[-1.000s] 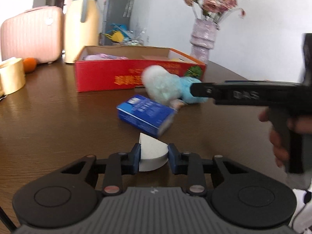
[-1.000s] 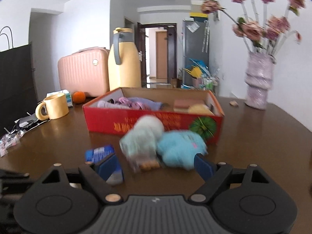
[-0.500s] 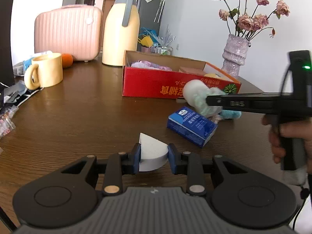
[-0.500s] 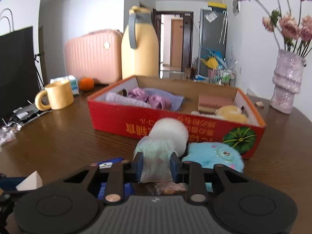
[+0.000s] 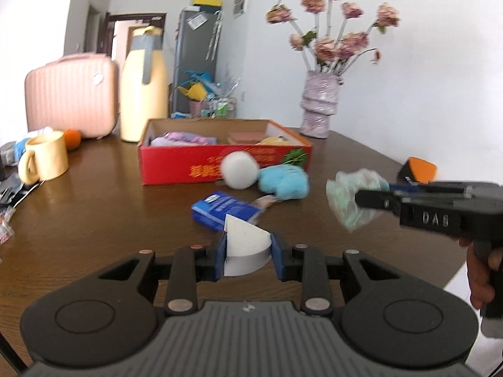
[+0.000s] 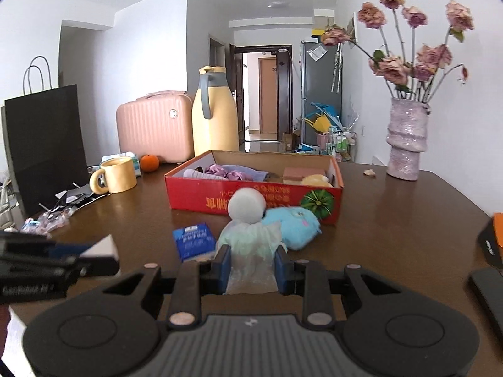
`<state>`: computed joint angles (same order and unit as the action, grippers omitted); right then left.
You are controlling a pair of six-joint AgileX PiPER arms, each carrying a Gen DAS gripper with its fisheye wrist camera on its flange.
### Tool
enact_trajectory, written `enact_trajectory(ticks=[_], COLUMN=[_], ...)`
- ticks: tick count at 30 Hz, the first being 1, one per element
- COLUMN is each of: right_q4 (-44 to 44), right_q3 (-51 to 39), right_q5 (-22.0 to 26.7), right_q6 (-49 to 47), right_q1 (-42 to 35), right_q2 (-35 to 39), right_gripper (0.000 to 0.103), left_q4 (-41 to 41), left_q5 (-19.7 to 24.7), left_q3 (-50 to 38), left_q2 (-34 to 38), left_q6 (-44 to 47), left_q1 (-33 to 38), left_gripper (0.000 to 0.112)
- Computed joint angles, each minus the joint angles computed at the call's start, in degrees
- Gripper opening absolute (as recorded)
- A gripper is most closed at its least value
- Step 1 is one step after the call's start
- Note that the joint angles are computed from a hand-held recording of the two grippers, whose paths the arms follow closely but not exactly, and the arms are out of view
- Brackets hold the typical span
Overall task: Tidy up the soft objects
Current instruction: 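Grasp the white sponge wedge with the left gripper while the right gripper grasps the mint-green mesh pouf, then carry the wedge and mesh pouf into the box and open both grippers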
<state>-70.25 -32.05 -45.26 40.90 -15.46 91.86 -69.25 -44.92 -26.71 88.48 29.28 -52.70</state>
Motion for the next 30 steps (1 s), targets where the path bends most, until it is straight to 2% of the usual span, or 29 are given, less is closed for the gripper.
enact_trajectory(ticks=[8,12,15,18,20,24,26,28,30], right_q4=[-4.62,-4.51,-6.27,-6.49,-5.3,-4.21,-7.22,-13.18,-20.67], right_q3=[3.91,2.94,-0.5,-5.91,-11.27,-26.73,-36.16,-46.14,-56.08], right_q5=[-5.57,-6.06,-5.61,-4.49,-3.27,2.09,4.98,7.69,9.52], right_q6=[0.61,1.21,4.86,7.86,8.63,14.29,21.47,30.73,40.32], right_q1=[-8.01,-7.73,-5.98,-2.44,0.97,8.04,10.48,12.67,14.67], right_q2=[-1.99,-0.9,0.5,1.79,3.95,12.15,17.8,23.94,30.36], right_gripper=[0.028,0.028,0.028,0.028,0.028,0.028,0.028,0.028,0.028], left_q4=[-5.36,-4.97,-1.04,9.4,18.54,28.7,33.53,32.18,22.34], left_q5=[-1.91,-1.13,1.68,7.92,12.16,24.31,30.67,35.55,39.33], left_q3=[-2.41,-3.45,-4.64,-7.66,-12.21,-27.42,-35.43,-43.4,-51.93], left_q2=[0.71,0.8,-0.31,-1.33,0.56,9.16,14.31,19.72,25.85], left_q6=[4.56,5.78,6.29,3.38,-0.52,-5.99,-10.55,-9.95,-0.92], left_q1=[-5.2,-3.47,1.17,10.27,17.8,30.14,34.7,37.71,40.15], left_gripper=[0.03,0.03,0.03,0.03,0.031,0.031,0.031,0.031,0.031])
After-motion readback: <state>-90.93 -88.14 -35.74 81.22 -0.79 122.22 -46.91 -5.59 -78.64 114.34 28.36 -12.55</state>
